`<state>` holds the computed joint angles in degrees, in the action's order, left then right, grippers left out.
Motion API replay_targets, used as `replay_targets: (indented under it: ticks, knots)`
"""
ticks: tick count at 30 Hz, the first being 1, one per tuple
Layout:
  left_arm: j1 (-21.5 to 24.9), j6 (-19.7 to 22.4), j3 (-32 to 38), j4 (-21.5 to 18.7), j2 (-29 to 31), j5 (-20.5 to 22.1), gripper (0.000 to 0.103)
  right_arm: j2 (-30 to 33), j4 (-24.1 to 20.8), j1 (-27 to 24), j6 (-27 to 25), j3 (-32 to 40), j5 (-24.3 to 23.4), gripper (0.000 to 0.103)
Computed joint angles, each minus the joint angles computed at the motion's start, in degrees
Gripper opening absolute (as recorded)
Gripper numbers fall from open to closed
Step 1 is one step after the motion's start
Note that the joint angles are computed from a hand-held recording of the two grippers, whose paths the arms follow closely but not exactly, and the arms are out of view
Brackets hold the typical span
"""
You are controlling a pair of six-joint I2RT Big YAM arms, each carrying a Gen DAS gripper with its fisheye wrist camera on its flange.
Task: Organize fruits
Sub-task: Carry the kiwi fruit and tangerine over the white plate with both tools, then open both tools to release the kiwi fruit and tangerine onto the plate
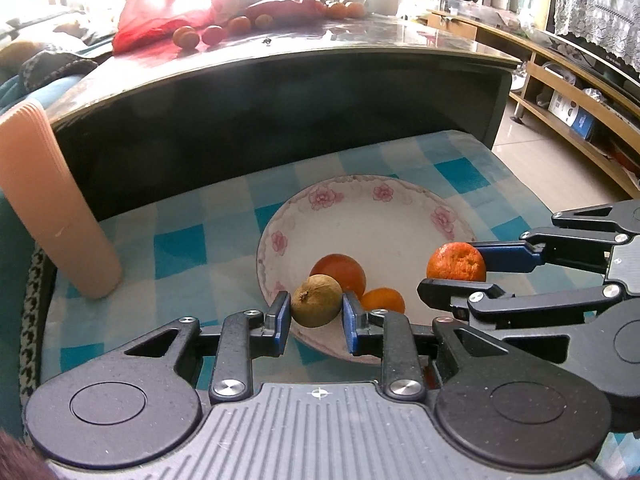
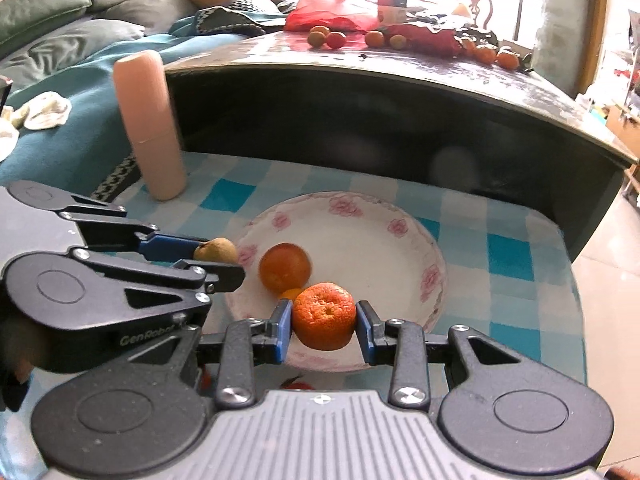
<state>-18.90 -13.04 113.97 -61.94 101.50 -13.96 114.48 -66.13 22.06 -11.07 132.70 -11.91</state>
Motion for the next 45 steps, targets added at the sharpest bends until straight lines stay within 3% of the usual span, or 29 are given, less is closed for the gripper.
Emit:
replay_targets:
  ticks: [16, 31, 40, 42, 45]
  knots:
    - [0.41, 0.76, 3.30, -0.07, 3.28, -0.60, 0.033, 5.22, -1.01, -0.20, 0.59, 6.50, 2.18, 0.049]
    - [0.89, 2.17, 5.43, 2.59, 5.62, -2.79, 0.034, 10.16, -2.10, -0.61, 1.21, 13.70, 2.37, 0.050]
    - [1.45, 3.36, 7.14, 3.95, 7.18, -1.03, 0.034, 13.55, -4.27, -0.75, 2.21, 18.86, 3.09, 0.050]
    - [1.62, 3.29, 7.18, 4.40, 7.31, -0.07, 0.044, 15.18, -5.92, -0.89, 2.56, 21.63, 3.37, 0.050]
    - [1.64, 3.12, 7.04, 4.84, 7.44, 0.88, 0.050, 17.08, -7.88, -1.05, 2.86, 24.68, 3.23, 0.050]
